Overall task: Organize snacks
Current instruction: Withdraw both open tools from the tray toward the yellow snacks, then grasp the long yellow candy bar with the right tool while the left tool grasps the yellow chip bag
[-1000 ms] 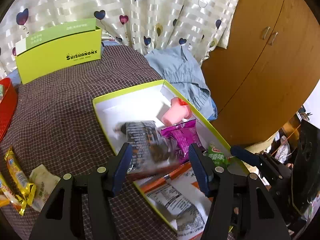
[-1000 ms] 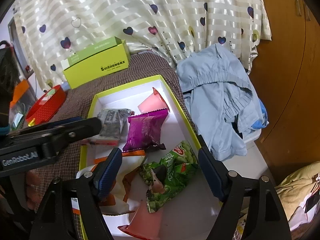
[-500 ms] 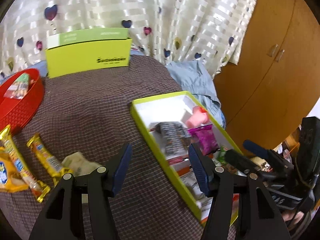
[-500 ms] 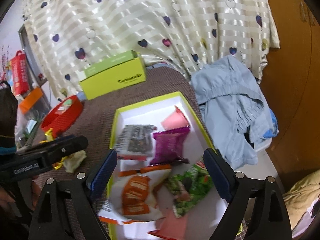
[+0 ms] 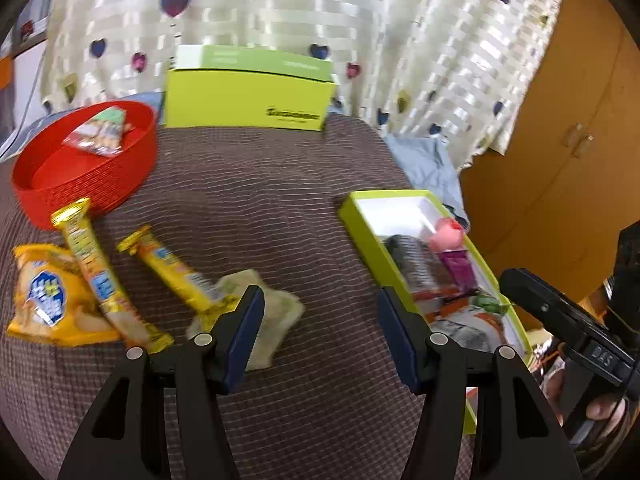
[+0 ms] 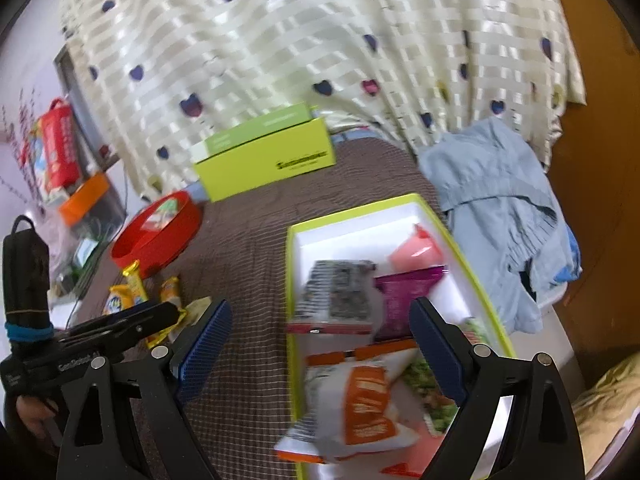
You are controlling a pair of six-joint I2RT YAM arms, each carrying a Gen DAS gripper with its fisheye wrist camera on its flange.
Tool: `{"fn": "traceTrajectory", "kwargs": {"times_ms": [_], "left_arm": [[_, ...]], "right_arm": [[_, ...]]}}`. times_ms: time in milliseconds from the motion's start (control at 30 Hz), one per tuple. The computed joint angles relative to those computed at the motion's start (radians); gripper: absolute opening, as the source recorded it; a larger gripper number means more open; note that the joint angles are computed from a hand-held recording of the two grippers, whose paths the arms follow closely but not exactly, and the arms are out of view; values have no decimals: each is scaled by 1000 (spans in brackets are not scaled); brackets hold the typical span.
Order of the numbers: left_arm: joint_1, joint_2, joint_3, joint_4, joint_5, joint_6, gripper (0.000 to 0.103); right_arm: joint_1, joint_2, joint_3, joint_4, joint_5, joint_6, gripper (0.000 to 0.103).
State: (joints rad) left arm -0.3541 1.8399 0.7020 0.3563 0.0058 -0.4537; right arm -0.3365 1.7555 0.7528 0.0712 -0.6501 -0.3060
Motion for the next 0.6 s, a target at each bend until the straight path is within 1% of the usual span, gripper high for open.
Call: {"fn": "traceTrajectory", "kwargs": {"times_ms": [100,300,500,600], "left_arm": [[28,-8,-23,10,7,0,60],[120,-45,-103,52,13,-2,60],[214,-64,-174,103,25,-4,60],[262,-78,-206,125,44,9,60]], "right_arm": [[56,-4,-7,-4,21,12,90],[161,-15,-44,33,64,46,90],[281,10,-40,41,124,58,90],[330,29,-31,46,136,63,90]]}}
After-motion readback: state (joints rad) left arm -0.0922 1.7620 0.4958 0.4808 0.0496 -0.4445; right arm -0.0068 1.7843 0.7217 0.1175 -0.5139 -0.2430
